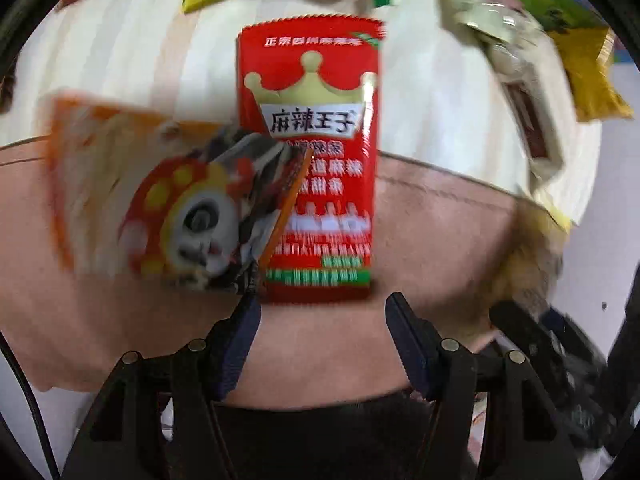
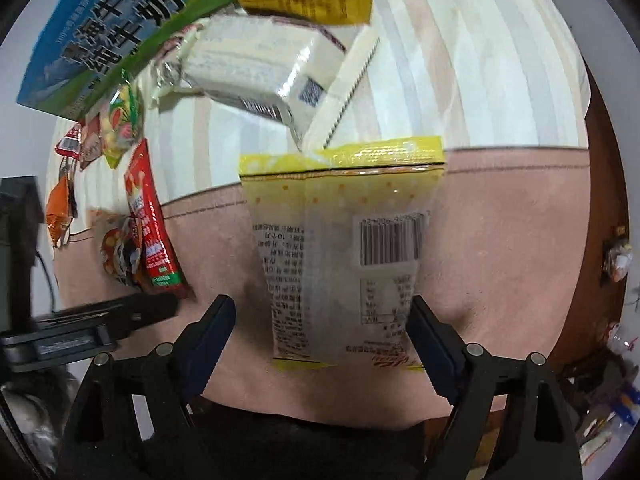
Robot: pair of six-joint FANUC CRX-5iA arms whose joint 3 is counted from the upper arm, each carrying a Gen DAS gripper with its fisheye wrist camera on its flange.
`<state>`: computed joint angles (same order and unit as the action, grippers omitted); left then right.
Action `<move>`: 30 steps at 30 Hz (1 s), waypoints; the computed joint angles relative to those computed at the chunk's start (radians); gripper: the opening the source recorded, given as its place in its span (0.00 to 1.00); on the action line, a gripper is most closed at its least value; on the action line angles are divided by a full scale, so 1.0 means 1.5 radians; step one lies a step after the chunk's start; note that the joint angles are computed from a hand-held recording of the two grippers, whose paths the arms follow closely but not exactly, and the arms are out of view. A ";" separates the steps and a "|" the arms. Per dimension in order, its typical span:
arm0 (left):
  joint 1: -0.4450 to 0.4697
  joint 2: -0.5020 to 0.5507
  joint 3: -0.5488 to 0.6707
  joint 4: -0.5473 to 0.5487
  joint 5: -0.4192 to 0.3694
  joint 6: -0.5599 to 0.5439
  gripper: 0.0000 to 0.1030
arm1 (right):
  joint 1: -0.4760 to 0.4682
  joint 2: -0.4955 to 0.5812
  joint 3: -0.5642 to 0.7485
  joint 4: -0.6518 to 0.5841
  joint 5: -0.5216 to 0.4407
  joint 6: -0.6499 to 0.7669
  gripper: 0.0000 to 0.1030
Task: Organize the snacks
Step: 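Grasp the red spicy strip packet with left tool while right grasps yellow-white bag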
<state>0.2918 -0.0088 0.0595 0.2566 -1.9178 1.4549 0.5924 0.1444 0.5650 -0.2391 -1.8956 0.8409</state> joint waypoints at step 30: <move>-0.147 0.026 0.162 0.001 0.121 0.057 0.45 | -0.005 -0.018 0.012 0.044 0.032 0.015 0.42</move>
<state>0.0719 0.0302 0.3026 0.2575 -1.7356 1.5409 0.5843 0.1181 0.5833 -0.1737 -1.8482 0.8636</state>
